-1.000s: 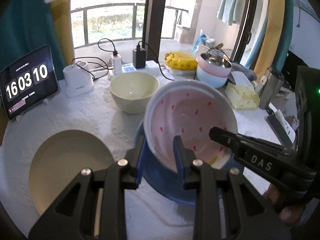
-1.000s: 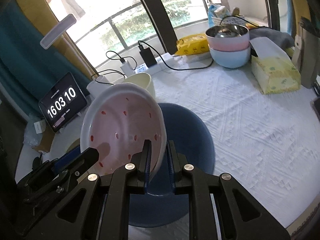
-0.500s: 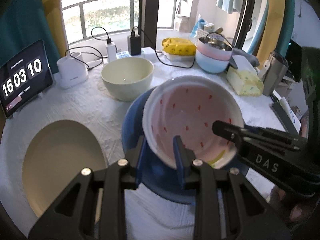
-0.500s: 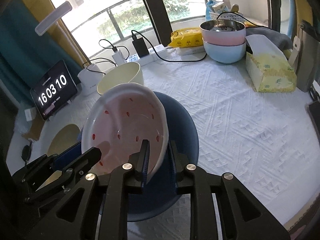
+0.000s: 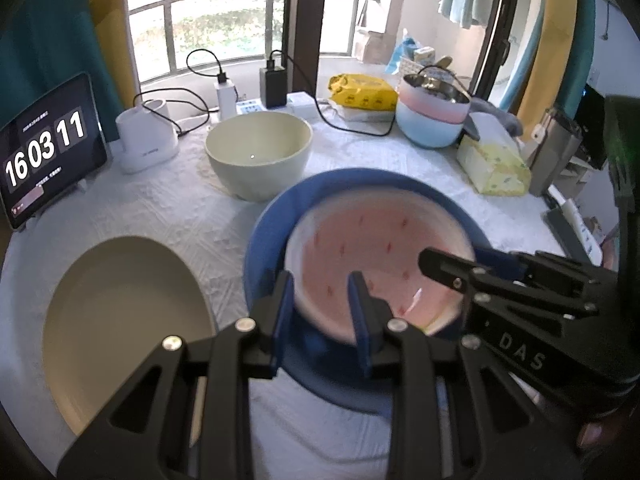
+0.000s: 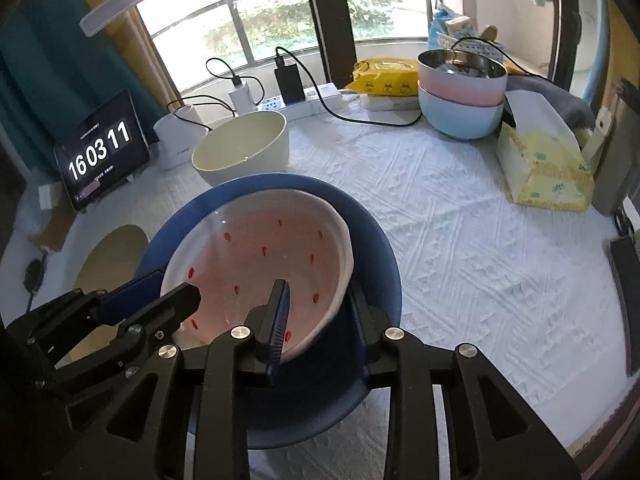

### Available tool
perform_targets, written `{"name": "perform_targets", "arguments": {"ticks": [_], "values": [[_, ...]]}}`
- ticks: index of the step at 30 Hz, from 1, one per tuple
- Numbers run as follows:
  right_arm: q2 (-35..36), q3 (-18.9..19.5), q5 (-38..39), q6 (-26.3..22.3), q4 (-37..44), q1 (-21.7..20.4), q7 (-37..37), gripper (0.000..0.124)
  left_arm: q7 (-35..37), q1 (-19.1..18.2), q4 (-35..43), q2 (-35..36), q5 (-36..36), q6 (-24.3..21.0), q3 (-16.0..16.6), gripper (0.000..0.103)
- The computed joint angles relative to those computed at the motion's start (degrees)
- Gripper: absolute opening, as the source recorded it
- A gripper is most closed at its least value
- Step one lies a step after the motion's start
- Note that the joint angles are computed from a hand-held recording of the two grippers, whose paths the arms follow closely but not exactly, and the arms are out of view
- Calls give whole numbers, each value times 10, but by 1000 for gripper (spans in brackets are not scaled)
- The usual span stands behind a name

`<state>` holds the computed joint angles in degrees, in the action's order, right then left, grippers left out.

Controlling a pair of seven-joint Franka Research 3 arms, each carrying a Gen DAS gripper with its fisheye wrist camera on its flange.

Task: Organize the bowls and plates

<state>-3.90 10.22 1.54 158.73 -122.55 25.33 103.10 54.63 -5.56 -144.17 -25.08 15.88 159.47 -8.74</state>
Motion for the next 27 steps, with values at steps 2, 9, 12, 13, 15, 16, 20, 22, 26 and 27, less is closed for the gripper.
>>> {"name": "perform_targets", "arguments": {"ticks": [2, 9, 12, 13, 15, 16, 20, 22, 26, 27], "values": [[-4, 0, 5, 6, -1, 2, -10, 36, -3, 3, -1, -4, 4, 2, -2, 29], [-16, 3, -32, 16, 1, -11, 24, 42, 2, -2, -4, -13, -1, 9, 3, 30], [-19, 5, -44, 17, 2, -16, 34, 42, 3, 0, -4, -17, -1, 12, 4, 30], [-19, 5, -48, 18, 3, -17, 36, 42, 2, 0, -5, -19, -1, 13, 4, 30], [-19, 6, -52, 18, 6, -18, 39, 42, 3, 2, -5, -23, 0, 15, 5, 30], [-18, 6, -54, 19, 7, -18, 39, 42, 2, 3, -5, -25, 0, 16, 5, 30], [-16, 6, -55, 20, 15, -17, 36, 42, 0, 11, -4, -31, 3, 19, 6, 30], [-14, 6, -54, 21, 20, -15, 31, 42, -1, 14, -3, -34, 5, 20, 6, 31], [-10, 7, -58, 22, 30, -13, 30, 42, -7, 24, 0, -38, 12, 24, 4, 32], [-9, 7, -59, 21, 33, -13, 29, 42, -9, 27, 1, -38, 14, 25, 3, 32]]}}
